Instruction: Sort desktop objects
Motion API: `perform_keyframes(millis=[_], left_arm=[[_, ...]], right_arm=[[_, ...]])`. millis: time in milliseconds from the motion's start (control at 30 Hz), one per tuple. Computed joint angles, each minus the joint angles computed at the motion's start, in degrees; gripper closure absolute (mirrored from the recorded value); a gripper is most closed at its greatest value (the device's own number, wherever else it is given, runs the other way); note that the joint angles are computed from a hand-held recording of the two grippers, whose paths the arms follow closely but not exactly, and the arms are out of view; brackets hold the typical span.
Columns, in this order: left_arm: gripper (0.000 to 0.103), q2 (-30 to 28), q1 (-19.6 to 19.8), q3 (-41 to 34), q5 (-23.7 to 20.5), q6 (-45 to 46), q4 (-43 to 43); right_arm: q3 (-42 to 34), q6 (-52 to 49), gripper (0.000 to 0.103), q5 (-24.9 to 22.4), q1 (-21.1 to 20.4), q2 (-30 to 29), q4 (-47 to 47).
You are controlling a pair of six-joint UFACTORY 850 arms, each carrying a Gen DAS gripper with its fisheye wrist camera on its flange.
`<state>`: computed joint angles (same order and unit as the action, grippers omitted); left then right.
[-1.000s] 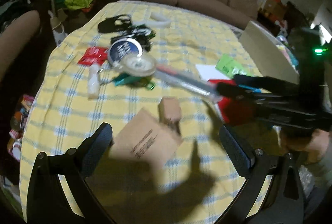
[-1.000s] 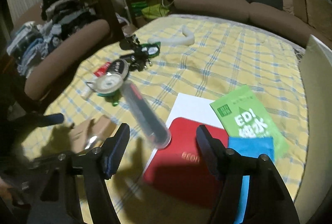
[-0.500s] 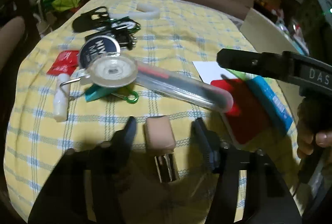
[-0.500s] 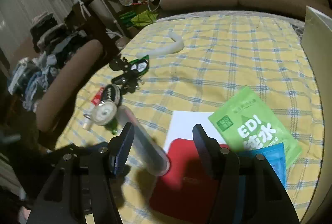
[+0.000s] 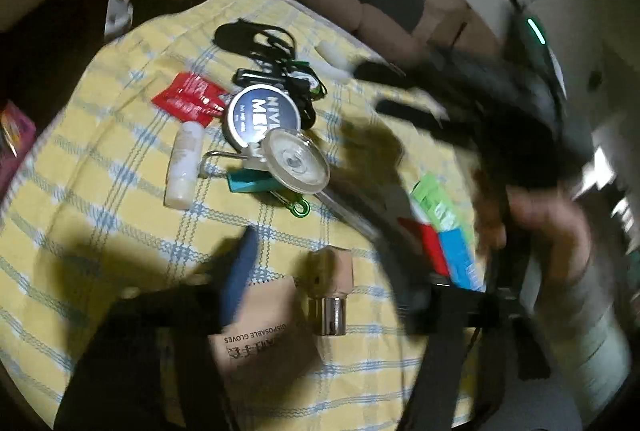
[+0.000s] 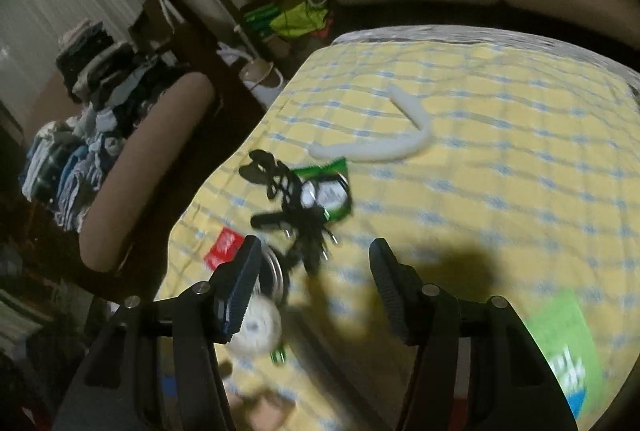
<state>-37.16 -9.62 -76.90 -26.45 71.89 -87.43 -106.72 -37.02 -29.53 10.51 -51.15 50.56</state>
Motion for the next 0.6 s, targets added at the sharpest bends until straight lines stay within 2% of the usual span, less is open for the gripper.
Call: perform_keyframes(millis=[33, 133, 200, 233, 267, 300, 367, 433, 500, 533, 600], left_arm=[[0.03, 0.3, -0.7, 0.1, 1.3, 0.9, 0.5], [0.031, -0.7, -3.5, -1.6, 5.1, -2.4, 8.9], [0.039, -1.9, -5.4, -2.9, 8.2, -7.5, 16.9], [0.047, -2.6, -6.1, -3.5, 9.7, -11.3, 21.4], [0.047, -2.8, -6.8, -3.6, 11.5, -12.9, 23.4], [0.048, -2.8, -7.3, -3.4, 13.1, -12.3, 23.1], [0.052, -2.7, -7.7, -3.0, 15.1, -11.0, 21.1], [0.053, -2.8, -8.2, -2.8, 17.0, -10.6, 20.6], [0.055, -2.9, -8.5, -2.9, 17.7, -11.8, 21.5], [0.059, -2.8, -8.4, -3.0, 17.6, -11.7, 21.2], [0.064, -2.8, -7.6, -3.2, 15.0, -8.9, 16.8]], right_arm=[[-3.4, 4.4, 0.044, -1.1, 0.3, -2.1, -4.2], [-11.5, 12.8, 0.044, -4.9, 1.2, -7.0, -12.6], [-16.5, 17.7, 0.044, -7.0, 2.2, -10.1, -18.8], [-18.3, 19.6, 0.044, -7.7, 2.7, -11.2, -21.4], [-20.7, 21.3, 0.043, -9.0, 3.3, -12.5, -23.9], [-22.9, 22.3, 0.043, -10.3, 3.8, -13.7, -25.7], [-25.8, 24.3, 0.025, -11.0, 5.3, -15.2, -31.2], [-29.2, 27.9, 0.019, -12.3, 6.8, -17.2, -38.2], [-34.2, 31.5, 0.021, -15.9, 7.8, -20.4, -43.3], [-34.6, 33.3, 0.028, -15.9, 8.5, -20.9, -46.6], [-30.1, 33.6, 0.029, -12.2, 9.0, -18.7, -49.5]])
